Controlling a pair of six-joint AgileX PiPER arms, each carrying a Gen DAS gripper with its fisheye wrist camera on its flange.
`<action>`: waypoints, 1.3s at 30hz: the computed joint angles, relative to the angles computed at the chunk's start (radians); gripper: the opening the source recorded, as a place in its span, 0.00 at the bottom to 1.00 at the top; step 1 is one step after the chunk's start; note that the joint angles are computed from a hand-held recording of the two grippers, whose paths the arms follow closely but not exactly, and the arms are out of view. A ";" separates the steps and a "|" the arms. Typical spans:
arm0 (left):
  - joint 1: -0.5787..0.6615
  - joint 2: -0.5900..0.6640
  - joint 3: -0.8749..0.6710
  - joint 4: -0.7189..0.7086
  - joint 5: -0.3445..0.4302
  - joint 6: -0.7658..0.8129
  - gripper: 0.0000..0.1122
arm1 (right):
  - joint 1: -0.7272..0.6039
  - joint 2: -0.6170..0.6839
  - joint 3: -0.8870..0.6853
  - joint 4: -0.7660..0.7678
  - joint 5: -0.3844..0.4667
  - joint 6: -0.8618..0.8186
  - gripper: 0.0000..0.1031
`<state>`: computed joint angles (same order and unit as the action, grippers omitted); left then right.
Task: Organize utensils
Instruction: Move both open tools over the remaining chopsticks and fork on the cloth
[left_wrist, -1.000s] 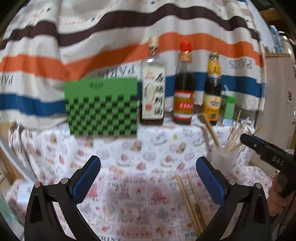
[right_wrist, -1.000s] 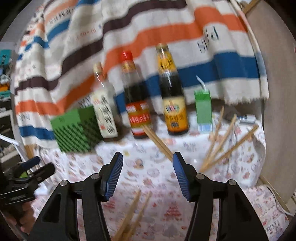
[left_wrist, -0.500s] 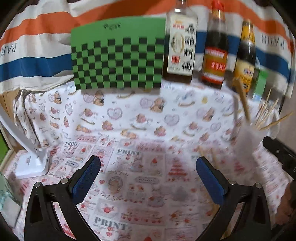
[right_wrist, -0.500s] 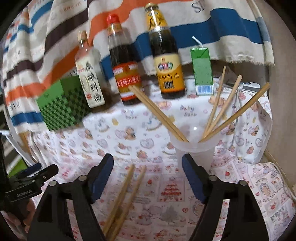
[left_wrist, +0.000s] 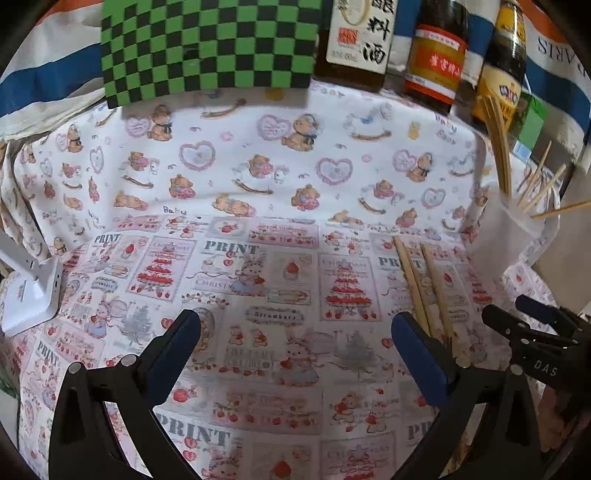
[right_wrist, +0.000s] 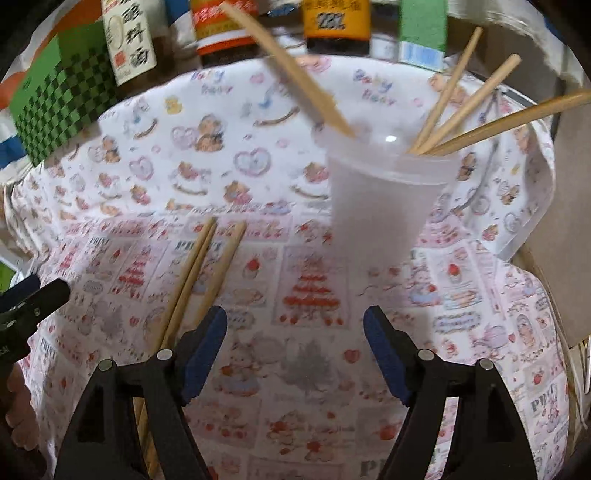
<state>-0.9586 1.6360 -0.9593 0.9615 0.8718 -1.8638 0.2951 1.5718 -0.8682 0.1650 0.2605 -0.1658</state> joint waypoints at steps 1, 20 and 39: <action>-0.001 0.010 -0.009 -0.004 0.010 0.010 0.91 | 0.012 0.002 0.008 -0.046 -0.009 0.045 0.76; 0.031 -0.025 0.008 -0.045 -0.041 0.036 0.91 | 0.068 0.025 -0.010 0.049 0.078 -0.099 0.76; -0.084 0.012 -0.059 0.043 0.240 -0.033 0.91 | 0.097 0.030 -0.001 -0.278 0.042 0.224 0.71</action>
<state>-1.0423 1.6475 -1.0185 1.0047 1.1123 -1.8971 0.3920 1.6016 -0.8687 -0.1132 0.3021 0.0578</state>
